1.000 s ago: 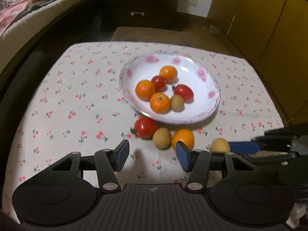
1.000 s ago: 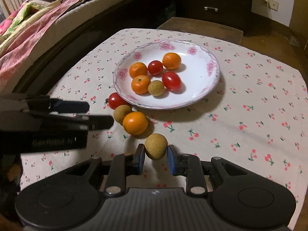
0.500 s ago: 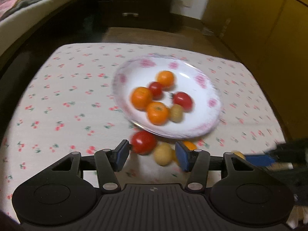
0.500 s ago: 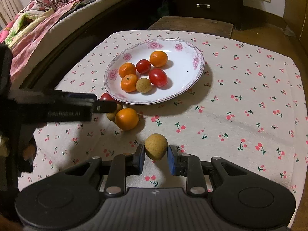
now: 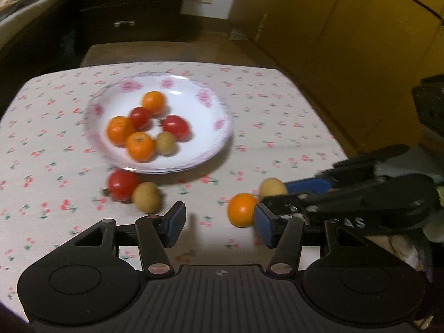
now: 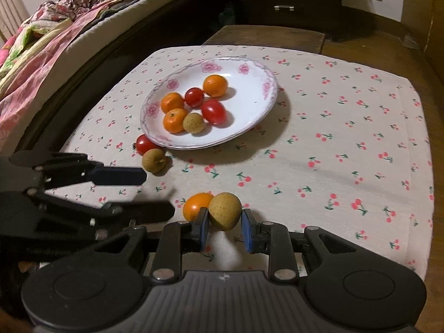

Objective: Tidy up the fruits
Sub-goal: 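Close the left tool on a tangerine while the right tool holds the longan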

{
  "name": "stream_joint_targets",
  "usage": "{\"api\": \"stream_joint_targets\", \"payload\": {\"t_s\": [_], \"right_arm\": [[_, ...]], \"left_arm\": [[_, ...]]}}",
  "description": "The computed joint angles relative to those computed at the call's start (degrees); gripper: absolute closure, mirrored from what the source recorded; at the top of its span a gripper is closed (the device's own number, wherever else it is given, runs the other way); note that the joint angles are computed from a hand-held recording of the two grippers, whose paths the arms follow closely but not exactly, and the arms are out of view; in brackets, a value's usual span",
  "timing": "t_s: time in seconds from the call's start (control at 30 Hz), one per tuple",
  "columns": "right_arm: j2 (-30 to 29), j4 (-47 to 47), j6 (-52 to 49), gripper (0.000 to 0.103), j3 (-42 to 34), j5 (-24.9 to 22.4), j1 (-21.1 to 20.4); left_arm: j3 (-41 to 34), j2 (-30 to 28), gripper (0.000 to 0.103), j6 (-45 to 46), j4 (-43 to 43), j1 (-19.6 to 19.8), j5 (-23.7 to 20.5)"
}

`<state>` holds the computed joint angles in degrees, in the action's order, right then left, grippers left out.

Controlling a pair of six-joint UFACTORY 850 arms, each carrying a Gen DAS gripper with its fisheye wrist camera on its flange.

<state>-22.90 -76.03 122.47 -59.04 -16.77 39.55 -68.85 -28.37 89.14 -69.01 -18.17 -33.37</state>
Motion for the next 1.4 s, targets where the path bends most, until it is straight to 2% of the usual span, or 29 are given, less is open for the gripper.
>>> {"api": "stream_joint_targets", "payload": {"t_s": [0.1,0.27,0.4,0.63,0.77,0.87,1.4], "right_arm": [[1.3,0.5,0.9,0.077,1.7,-1.2,-0.1],[3.6,1.7,2.2,0.077,5.1,-2.1,-0.8],[4.6,2.0,2.7,0.077,6.8,-1.9,-1.2],[4.9,2.5,2.6,0.077,7.5,-1.4,-1.3],[4.4,3.6,0.9,0.077,6.9,-1.2,-1.2],[4.1,4.4,-0.1,0.077,6.5,-1.2,-0.9],[3.4,3.2,-0.2,0.077,5.1,-1.9,-0.7]], "left_arm": [[0.2,0.0,0.041,0.8,0.3,-1.3,-1.5],[0.9,-0.4,0.039,1.1,1.6,-4.3,-0.6],[2.1,-0.3,0.043,2.8,1.6,-6.8,4.5],[0.6,-1.9,0.045,-2.2,3.8,-7.6,5.8],[1.9,-1.0,0.054,-2.2,5.2,-8.1,8.2],[2.0,-0.8,0.061,-2.9,4.7,-7.7,7.7],[2.4,0.5,0.062,-3.4,3.0,-6.9,8.7]]}}
